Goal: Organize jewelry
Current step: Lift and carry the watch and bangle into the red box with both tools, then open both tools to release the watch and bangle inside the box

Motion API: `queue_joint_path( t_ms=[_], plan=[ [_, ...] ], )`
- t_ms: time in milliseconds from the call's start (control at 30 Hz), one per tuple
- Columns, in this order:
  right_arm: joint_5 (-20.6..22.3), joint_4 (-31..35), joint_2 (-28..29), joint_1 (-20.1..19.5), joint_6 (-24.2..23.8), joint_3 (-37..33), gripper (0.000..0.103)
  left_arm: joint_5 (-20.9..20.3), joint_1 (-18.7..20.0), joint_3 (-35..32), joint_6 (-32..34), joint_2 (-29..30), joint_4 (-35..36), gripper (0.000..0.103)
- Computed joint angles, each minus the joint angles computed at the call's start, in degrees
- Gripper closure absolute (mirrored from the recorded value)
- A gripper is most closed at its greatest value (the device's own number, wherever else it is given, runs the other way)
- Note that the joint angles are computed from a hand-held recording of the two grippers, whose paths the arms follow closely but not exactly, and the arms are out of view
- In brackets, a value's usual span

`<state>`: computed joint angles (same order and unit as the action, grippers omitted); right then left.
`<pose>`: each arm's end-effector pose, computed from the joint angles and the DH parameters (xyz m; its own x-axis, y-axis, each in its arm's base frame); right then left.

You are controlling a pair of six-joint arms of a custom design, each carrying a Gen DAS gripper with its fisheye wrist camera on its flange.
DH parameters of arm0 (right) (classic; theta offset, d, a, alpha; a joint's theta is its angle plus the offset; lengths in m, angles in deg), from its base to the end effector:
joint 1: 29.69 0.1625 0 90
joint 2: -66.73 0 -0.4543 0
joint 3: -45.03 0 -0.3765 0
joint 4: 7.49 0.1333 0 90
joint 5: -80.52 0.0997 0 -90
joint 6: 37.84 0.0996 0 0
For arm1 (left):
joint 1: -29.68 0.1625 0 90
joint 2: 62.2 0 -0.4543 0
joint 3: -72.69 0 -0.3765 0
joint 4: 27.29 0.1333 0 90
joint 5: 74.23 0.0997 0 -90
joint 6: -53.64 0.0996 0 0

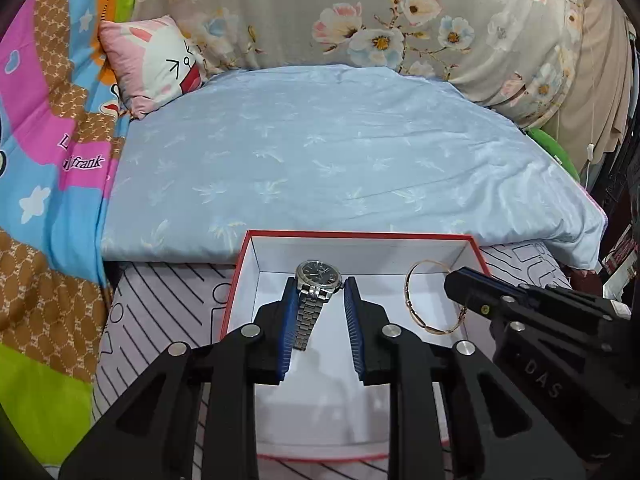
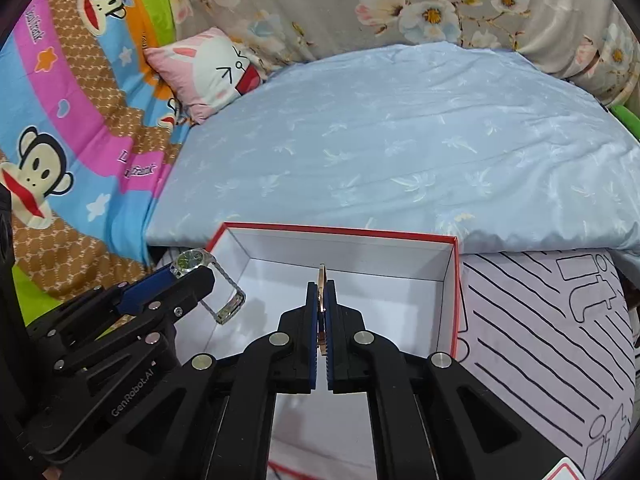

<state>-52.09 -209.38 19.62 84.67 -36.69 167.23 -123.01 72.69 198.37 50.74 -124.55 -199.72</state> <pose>0.2785 -0.4555 0.1326 -0.8442 0.0805 0.5300 -0.3134 0.7280 -0.6098 -0.2289 -0.4855 0.1903 -0.7049 0.3698 -0.6053 0.6562 0.6641 -0.3583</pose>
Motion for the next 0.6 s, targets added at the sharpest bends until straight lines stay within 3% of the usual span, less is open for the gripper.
queue_joint_path(
  t_ms=[600],
  plan=[
    [-3.63, 0.68, 3.18, -3.99, -4.44, -3.57, 0.099, 1.19, 3.79, -5.02, 2.36, 7.29, -0.86, 0.08]
  ],
)
